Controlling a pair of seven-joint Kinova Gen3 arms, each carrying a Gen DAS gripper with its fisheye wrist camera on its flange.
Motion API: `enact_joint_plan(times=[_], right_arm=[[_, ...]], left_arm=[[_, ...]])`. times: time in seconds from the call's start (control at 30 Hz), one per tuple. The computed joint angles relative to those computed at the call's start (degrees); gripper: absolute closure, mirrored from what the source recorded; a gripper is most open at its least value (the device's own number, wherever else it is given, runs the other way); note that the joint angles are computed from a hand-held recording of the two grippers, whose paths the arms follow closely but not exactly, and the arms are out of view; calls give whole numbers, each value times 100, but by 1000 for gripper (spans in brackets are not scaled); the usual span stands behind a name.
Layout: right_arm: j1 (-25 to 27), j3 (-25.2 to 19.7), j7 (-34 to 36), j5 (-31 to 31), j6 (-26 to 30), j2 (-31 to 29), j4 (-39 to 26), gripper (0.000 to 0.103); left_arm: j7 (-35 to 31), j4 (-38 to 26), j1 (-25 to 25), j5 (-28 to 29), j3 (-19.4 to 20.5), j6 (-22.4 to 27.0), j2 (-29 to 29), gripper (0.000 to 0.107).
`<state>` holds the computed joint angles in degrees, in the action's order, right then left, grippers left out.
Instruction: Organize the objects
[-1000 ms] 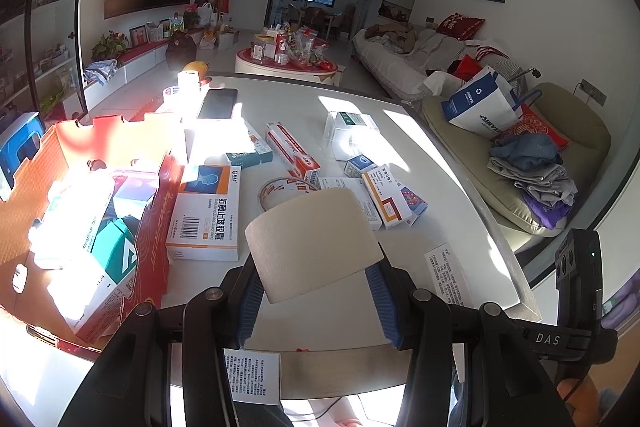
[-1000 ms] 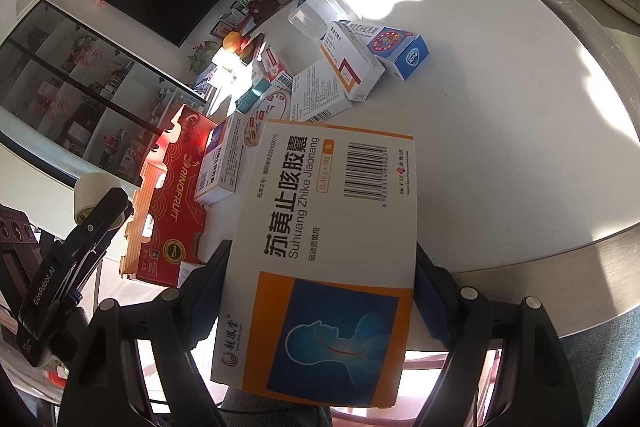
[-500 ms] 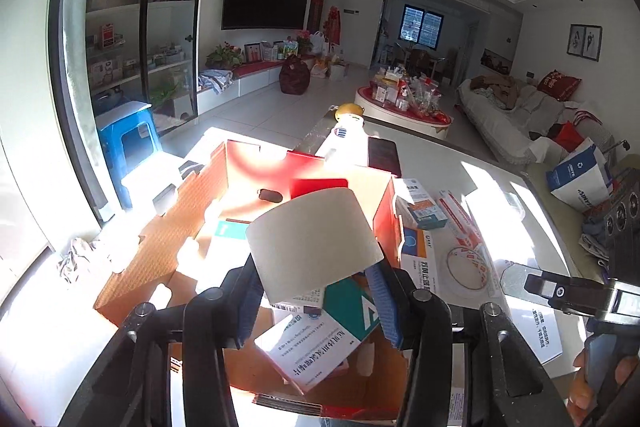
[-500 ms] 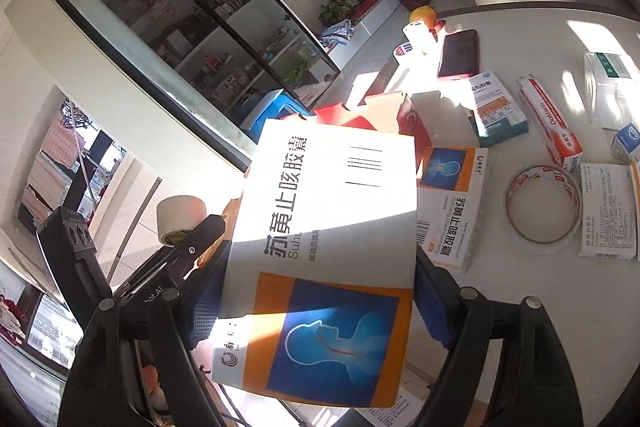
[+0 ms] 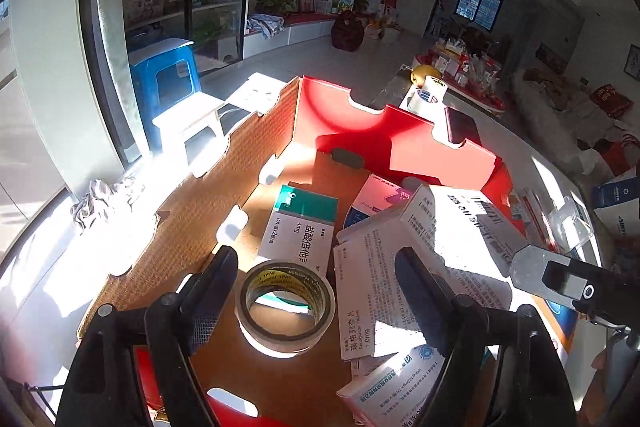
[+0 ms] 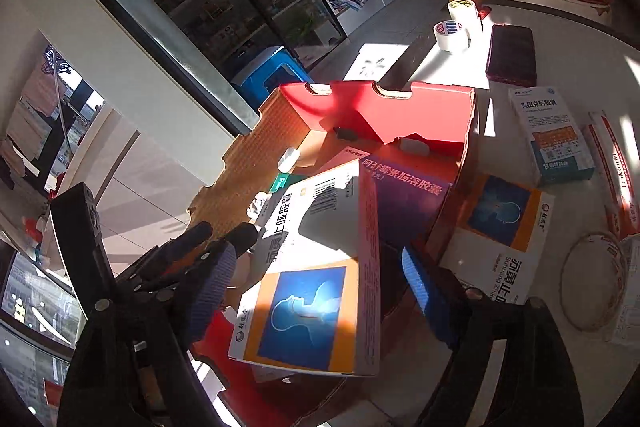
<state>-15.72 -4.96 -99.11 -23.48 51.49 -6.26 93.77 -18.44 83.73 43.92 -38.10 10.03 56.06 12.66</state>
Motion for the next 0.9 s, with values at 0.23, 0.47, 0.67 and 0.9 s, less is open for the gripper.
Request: enact_joint_plan(times=[0.23,0.47,0.67,0.9], right_arm=[[351,662,144,192,495,-1241,1077,17],[-65,488,1157,164,1074,-2189,1711,17],[-313,-694,1207,849,645,-1929,1713,17],[-428,-836,643,1291,629,-1231,1632,59]], left_arm=[[277,11,449,-611,162,39,-156,17],[-560,59,1217,-1067,754,153,-286,10],[-500,-130,1148,-303,713,355,-292,9],[-643,-420,1053,-85,703,634,-232,7]])
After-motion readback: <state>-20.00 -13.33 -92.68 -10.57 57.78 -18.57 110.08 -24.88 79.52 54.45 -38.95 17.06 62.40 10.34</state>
